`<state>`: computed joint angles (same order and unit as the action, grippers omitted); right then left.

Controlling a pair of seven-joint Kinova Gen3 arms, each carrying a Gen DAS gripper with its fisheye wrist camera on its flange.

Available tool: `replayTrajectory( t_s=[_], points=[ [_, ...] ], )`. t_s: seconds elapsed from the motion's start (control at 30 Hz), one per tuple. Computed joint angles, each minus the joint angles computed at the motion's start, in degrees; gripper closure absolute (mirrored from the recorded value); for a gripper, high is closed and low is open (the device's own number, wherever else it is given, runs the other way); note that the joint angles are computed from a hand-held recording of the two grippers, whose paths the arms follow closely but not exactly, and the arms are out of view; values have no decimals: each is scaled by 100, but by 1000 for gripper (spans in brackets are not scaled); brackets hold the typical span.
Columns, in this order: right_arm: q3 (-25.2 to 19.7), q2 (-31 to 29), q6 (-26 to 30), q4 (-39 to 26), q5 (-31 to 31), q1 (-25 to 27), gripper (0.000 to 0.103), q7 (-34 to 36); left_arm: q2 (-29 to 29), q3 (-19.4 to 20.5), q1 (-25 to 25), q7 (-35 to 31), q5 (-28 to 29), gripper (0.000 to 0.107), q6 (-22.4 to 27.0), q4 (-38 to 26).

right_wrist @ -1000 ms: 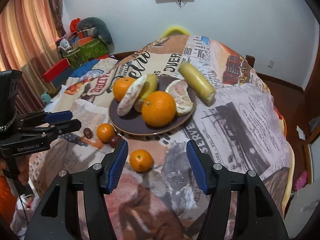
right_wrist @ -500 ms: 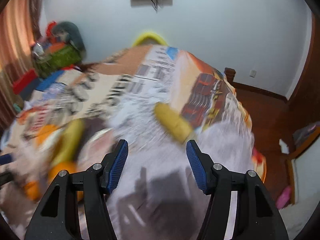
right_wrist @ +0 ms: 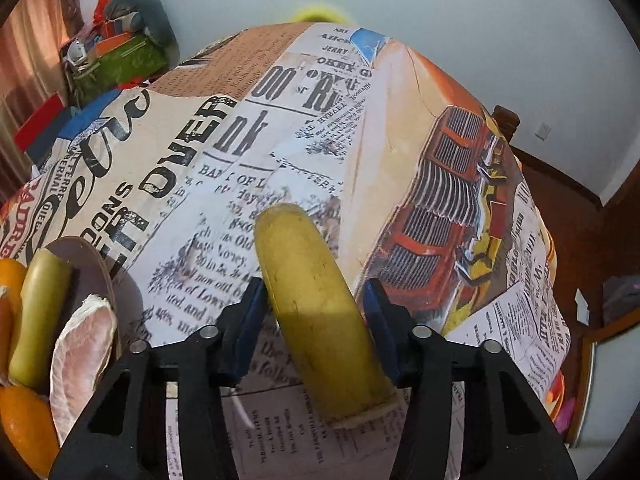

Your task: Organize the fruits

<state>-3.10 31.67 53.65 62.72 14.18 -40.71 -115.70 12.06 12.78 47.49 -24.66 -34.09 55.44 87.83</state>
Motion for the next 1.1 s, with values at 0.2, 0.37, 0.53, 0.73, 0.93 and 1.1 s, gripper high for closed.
replayTrajectory(
  t_s=[0.2,0.37,0.53,0.73,0.93,1.1],
  points=[
    [-33,-290,-158,295,-109,-106,68,-392,-89,30,109,181,-155,59,49,-39],
    [-118,-871,-432,759,93,-338,69,-843,-161,137,295,364,-456,59,364,-184],
    [-327,-1238,-384,807,337,-585,69,-1086,-244,259,447,503,-676,59,585,-259],
    [-421,-1014,-236,439,587,-923,69,-1417,-317,330,461,659,-763,59,640,-205],
    [-307,-295,328,-419,416,-1033,68,-1170,-487,383,311,846,-767,58,407,47],
    [-215,112,797,-953,218,-1111,65,-783,-487,426,159,805,-711,58,292,135]
  ],
)
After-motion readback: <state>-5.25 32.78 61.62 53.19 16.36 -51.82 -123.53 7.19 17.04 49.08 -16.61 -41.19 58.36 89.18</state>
